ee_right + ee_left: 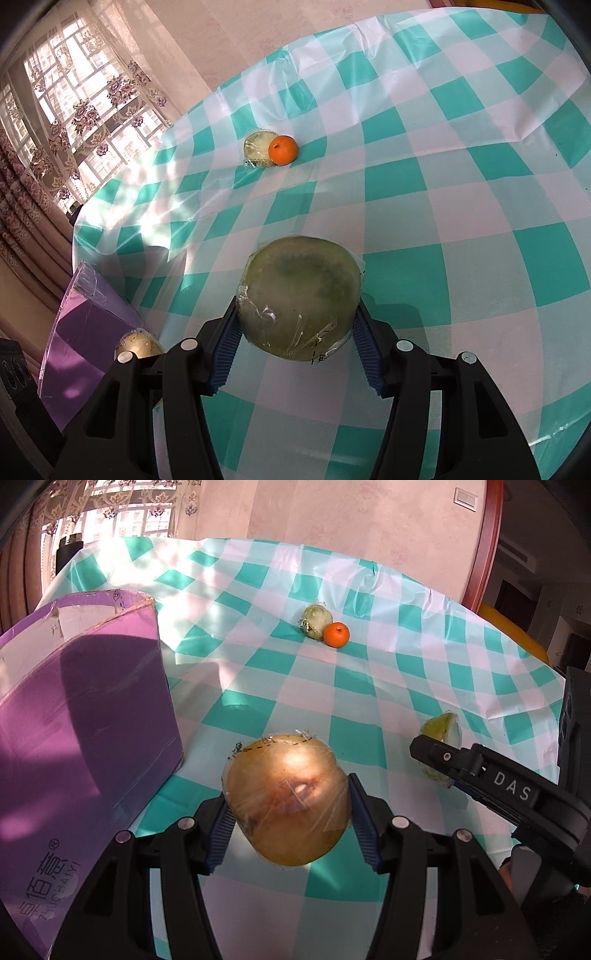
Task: Organize fruits
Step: 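Lift and carry the wrapped yellow fruit and green melon over the purple box with both tools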
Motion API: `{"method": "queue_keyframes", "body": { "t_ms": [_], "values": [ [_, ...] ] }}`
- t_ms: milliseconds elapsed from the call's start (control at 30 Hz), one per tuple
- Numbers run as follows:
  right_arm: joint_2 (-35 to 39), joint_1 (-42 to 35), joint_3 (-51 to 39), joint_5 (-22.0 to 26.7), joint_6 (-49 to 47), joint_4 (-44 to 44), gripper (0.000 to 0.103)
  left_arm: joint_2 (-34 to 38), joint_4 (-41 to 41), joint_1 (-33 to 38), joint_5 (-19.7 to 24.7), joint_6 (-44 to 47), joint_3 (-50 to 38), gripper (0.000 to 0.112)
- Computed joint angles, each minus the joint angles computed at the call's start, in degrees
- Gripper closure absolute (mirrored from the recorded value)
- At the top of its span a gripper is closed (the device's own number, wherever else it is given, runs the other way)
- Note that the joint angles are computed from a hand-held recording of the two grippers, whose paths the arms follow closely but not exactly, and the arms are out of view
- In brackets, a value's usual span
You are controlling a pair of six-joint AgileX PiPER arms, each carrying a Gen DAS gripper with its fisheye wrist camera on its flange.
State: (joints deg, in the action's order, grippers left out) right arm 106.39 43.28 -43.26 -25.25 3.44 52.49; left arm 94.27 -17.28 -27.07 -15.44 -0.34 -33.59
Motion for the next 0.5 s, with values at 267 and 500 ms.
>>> {"method": "queue_keyframes", "body": {
  "t_ms": [267,500],
  "values": [
    [-0.5,3.6,1.0,-1.5,-1.7,2.9,0.047,-4.0,2.0,-0.6,-4.3,-1.4,5.9,0.056],
    [-1.2,8.8,2.1,-7.9,-4.3,7.9,0.047,-7.7,1.7,-0.8,-8.9,-2.3,10.6,0.056]
  ]
}}
